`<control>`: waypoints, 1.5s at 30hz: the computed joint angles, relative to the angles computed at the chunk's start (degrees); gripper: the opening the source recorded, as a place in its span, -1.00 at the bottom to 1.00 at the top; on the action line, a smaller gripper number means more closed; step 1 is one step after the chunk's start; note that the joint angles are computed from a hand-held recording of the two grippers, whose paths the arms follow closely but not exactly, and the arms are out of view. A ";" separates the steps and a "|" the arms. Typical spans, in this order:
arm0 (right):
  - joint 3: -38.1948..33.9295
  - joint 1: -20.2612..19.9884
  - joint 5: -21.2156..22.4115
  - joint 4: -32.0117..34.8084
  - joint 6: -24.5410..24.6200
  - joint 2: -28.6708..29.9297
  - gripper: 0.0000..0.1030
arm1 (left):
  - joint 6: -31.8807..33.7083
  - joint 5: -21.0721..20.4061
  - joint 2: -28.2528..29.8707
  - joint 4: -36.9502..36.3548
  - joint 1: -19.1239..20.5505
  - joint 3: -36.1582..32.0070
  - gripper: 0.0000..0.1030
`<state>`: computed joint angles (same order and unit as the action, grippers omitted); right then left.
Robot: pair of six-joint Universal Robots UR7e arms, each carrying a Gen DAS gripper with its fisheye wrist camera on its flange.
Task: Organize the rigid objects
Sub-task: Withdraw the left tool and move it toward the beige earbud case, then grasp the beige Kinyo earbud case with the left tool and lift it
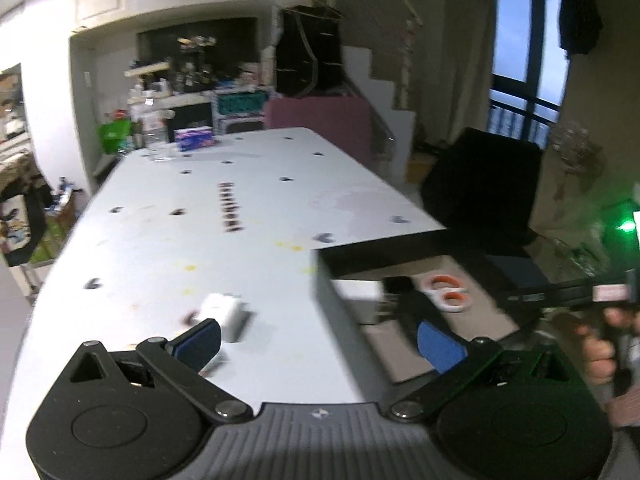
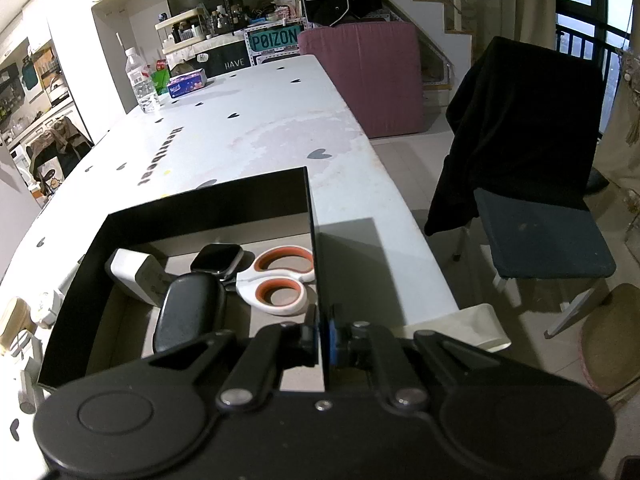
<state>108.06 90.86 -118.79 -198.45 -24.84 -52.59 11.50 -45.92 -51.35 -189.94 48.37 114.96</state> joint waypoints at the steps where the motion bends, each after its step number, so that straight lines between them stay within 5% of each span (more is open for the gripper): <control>1: 0.01 0.00 -0.02 -0.06 -0.01 0.04 -0.90 | 0.68 0.39 -0.12 -1.28 0.58 0.24 1.00; 8: -0.01 0.03 -0.10 -0.12 -0.11 0.08 -0.90 | 3.86 4.06 0.22 -8.18 5.11 -1.30 0.99; 12: -0.07 -0.03 -0.09 -0.14 -0.16 0.11 -0.90 | 8.07 7.12 1.91 -13.55 7.67 -3.39 0.76; 21: -0.05 0.02 -0.17 -0.21 -0.18 0.16 -0.90 | 1.74 3.30 -2.29 -1.15 12.37 -3.62 0.24; 33: -0.15 -0.21 -0.19 -0.21 -0.46 0.21 -0.90 | -4.27 3.94 0.72 7.80 14.59 -8.40 -0.11; 45: -0.10 -0.22 -0.14 -0.30 -0.40 0.28 -0.90 | -8.77 7.15 -0.08 3.67 14.21 -6.42 -0.13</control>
<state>107.96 90.64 -118.93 -198.75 -25.24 -52.31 2.73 -38.77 -51.43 -186.28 62.59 108.53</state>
